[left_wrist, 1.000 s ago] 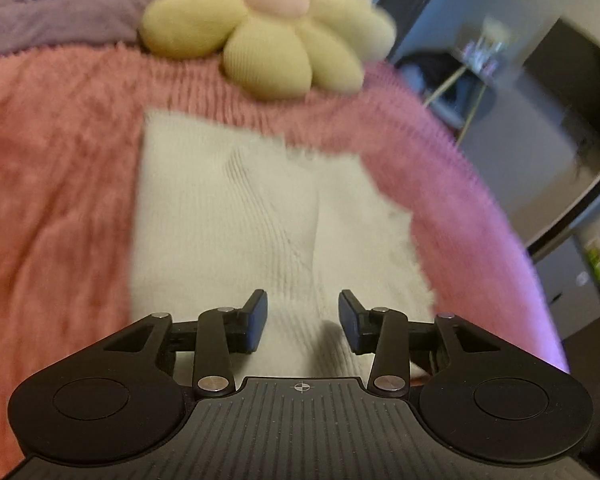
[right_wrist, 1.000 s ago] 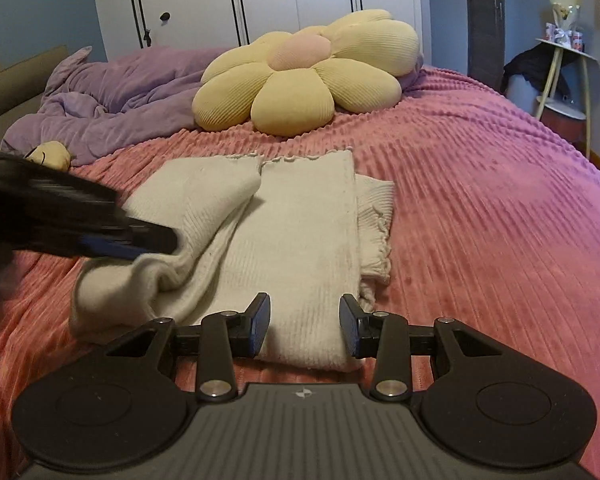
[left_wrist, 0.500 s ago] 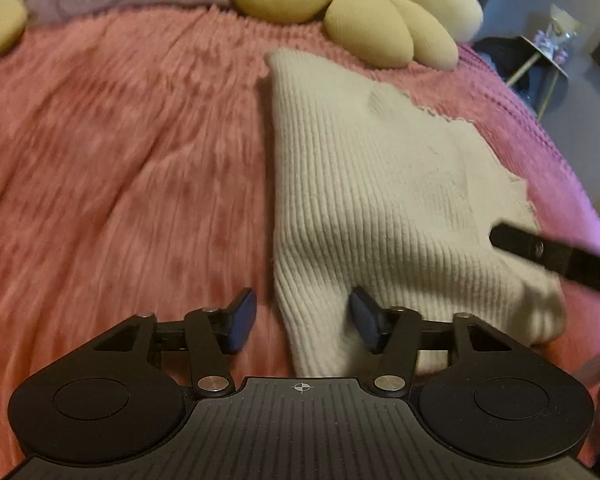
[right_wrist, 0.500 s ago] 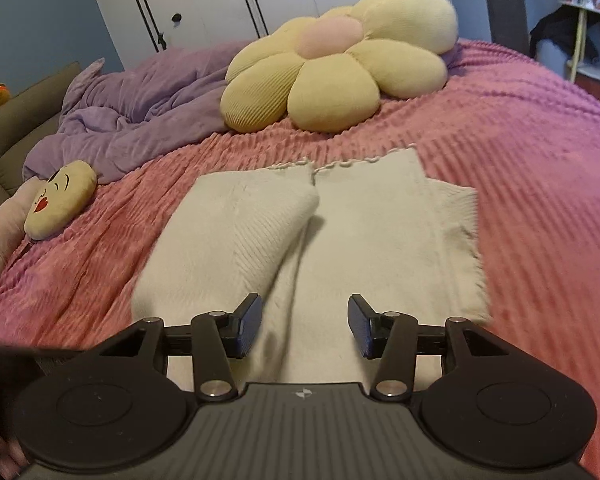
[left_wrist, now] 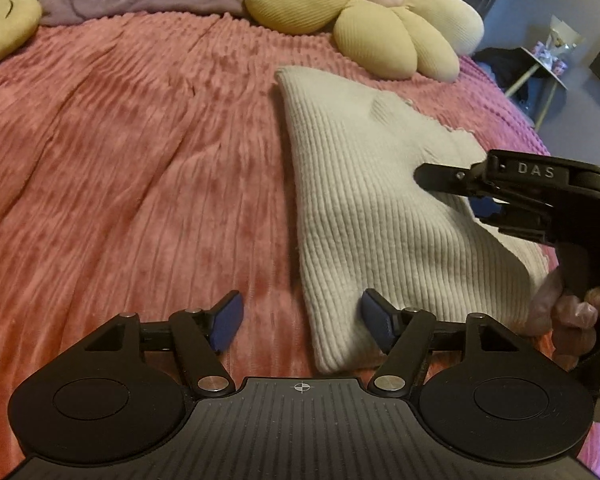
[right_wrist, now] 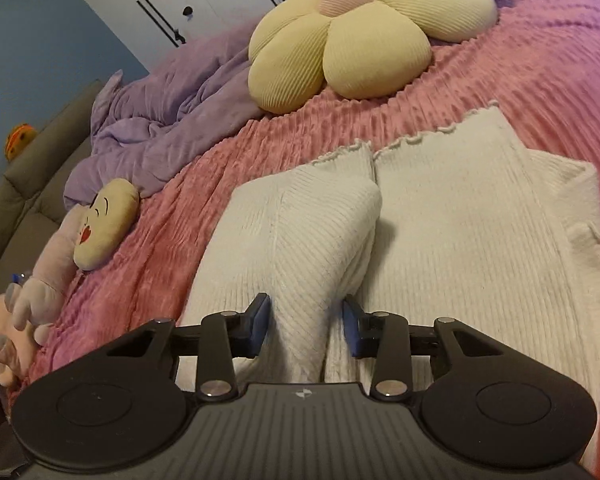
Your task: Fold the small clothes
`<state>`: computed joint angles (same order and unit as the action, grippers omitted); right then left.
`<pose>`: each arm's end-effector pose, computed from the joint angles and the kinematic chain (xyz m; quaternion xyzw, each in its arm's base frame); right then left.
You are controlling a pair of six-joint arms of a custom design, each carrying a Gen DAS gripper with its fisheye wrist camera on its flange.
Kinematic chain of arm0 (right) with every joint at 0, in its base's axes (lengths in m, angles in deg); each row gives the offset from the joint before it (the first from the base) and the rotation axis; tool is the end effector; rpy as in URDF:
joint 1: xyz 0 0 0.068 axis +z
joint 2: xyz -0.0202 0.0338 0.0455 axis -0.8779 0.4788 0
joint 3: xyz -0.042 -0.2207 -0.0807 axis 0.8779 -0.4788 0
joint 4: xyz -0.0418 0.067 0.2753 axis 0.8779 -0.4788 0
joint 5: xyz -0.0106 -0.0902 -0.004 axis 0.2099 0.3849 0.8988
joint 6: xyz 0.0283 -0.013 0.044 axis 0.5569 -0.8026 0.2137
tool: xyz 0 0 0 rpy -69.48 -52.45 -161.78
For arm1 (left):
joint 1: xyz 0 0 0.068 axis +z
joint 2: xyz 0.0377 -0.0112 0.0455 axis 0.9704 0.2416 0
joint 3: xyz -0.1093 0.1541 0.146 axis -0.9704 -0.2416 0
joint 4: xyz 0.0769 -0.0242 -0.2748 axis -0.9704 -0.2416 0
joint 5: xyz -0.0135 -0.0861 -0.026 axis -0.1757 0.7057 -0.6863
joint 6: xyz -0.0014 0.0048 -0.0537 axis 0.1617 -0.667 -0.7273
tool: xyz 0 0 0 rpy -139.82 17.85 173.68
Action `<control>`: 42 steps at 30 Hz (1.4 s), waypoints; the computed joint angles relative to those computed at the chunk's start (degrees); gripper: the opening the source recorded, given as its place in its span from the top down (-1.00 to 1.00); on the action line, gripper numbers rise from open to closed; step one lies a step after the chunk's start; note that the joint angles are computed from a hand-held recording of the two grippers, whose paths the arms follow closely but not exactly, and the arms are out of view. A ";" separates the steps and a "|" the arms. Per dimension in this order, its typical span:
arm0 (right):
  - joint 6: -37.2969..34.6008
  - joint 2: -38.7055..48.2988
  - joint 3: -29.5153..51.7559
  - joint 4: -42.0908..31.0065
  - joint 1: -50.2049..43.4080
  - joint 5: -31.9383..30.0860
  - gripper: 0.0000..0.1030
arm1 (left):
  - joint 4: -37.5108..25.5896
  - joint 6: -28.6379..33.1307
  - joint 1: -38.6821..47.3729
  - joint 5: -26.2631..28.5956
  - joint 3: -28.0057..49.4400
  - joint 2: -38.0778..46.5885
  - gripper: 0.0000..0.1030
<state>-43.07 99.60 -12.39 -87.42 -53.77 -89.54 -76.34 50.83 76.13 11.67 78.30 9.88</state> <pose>0.2859 0.0555 0.1239 -0.0303 0.9008 0.2991 0.3134 0.2059 -0.0071 0.1369 -0.0718 0.9453 -0.1307 0.2903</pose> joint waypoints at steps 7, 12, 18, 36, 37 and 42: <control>-1.31 3.29 3.72 -2.54 0.40 -0.50 0.15 | -1.29 -1.87 -1.41 -1.69 0.20 -0.91 -0.44; -11.42 -4.93 1.54 -3.85 6.71 13.01 0.58 | -3.93 -5.06 -4.85 -5.86 1.09 -4.36 -0.48; -22.95 -21.82 -7.61 -0.30 7.39 28.06 0.62 | -3.10 -6.37 -9.97 -6.68 2.14 -6.88 -0.70; -20.94 -34.78 -17.25 -21.13 -24.81 -4.53 0.03 | -2.28 -11.84 -14.81 -6.77 4.39 1.57 -0.70; -21.15 -37.65 -18.89 -22.85 -25.67 -5.39 0.03 | -2.65 -11.91 -15.29 -6.86 4.29 1.22 -0.70; -20.83 -42.18 -22.41 -25.63 -27.95 -8.16 0.29 | -4.96 -12.00 -17.97 -9.56 3.83 -0.94 -0.70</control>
<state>-63.90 57.42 -34.80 -113.05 -81.72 -97.70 -81.30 38.83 58.17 2.11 82.14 8.93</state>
